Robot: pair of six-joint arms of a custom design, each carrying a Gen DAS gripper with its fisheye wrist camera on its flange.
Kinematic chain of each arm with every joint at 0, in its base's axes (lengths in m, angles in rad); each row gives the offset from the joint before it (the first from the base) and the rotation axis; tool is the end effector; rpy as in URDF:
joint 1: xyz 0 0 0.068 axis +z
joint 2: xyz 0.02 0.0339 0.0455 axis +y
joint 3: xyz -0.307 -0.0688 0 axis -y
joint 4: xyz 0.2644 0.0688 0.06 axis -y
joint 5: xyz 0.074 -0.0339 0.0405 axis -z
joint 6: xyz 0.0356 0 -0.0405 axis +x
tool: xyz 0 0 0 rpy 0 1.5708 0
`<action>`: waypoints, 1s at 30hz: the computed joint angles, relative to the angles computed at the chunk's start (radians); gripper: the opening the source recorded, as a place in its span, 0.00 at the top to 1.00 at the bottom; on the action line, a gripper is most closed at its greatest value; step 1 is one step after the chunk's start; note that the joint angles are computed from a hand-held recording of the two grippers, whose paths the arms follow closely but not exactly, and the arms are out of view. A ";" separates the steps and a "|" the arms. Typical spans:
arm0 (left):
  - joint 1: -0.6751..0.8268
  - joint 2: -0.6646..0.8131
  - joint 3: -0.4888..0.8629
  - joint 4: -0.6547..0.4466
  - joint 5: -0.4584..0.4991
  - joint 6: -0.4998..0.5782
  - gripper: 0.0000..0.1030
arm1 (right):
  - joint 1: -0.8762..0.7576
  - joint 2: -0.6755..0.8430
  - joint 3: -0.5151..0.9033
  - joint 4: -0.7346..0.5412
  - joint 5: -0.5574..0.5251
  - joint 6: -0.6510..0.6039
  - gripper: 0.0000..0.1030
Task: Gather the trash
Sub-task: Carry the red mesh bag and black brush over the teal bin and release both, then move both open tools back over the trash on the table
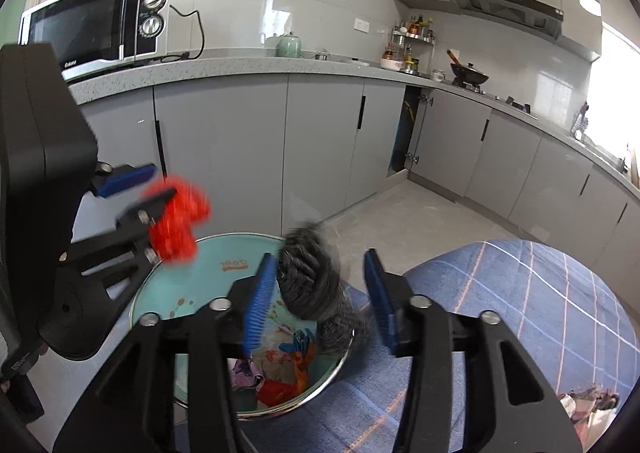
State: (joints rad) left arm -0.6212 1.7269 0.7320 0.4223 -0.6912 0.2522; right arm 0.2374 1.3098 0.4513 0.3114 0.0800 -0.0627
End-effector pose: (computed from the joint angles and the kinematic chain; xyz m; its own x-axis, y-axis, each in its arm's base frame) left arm 0.2956 -0.1837 0.1727 -0.4235 0.5395 -0.7277 0.1223 0.8300 0.5442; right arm 0.2461 0.0566 0.1922 -0.4941 -0.1838 -0.8498 -0.1994 0.9753 -0.0950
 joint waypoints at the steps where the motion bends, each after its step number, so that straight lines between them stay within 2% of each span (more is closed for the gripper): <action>1: -0.002 0.002 -0.001 0.007 -0.004 0.001 0.56 | -0.008 -0.009 -0.006 0.002 -0.001 0.004 0.48; 5: -0.010 0.006 0.002 0.001 -0.005 -0.004 0.52 | -0.040 -0.031 -0.020 0.002 -0.014 0.019 0.44; 7: -0.016 0.007 -0.002 0.011 -0.014 -0.002 0.40 | -0.048 -0.041 -0.027 0.001 -0.014 0.019 0.43; 11: -0.016 0.001 -0.008 0.010 -0.023 -0.005 0.37 | -0.065 -0.076 -0.041 -0.019 -0.019 0.028 0.41; 13: -0.019 -0.003 -0.011 0.010 -0.038 -0.010 0.29 | -0.072 -0.097 -0.048 -0.034 -0.018 0.032 0.40; 16: -0.030 -0.021 -0.019 -0.005 -0.053 -0.026 0.27 | -0.074 -0.141 -0.063 -0.064 -0.013 0.036 0.39; 20: -0.066 -0.051 -0.042 -0.026 -0.074 -0.047 0.26 | -0.085 -0.238 -0.085 -0.145 0.003 0.025 0.38; 24: -0.129 -0.082 -0.064 -0.051 -0.094 -0.075 0.20 | -0.142 -0.410 -0.128 -0.265 -0.010 -0.001 0.35; 30: -0.286 -0.082 -0.047 -0.091 -0.147 -0.103 0.17 | -0.352 -0.693 -0.167 -0.502 -0.131 -0.085 0.31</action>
State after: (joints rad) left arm -0.9074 1.6453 0.6854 0.3316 -0.8379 0.1490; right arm -0.1150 0.6164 0.2847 -0.1907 -0.0515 -0.1478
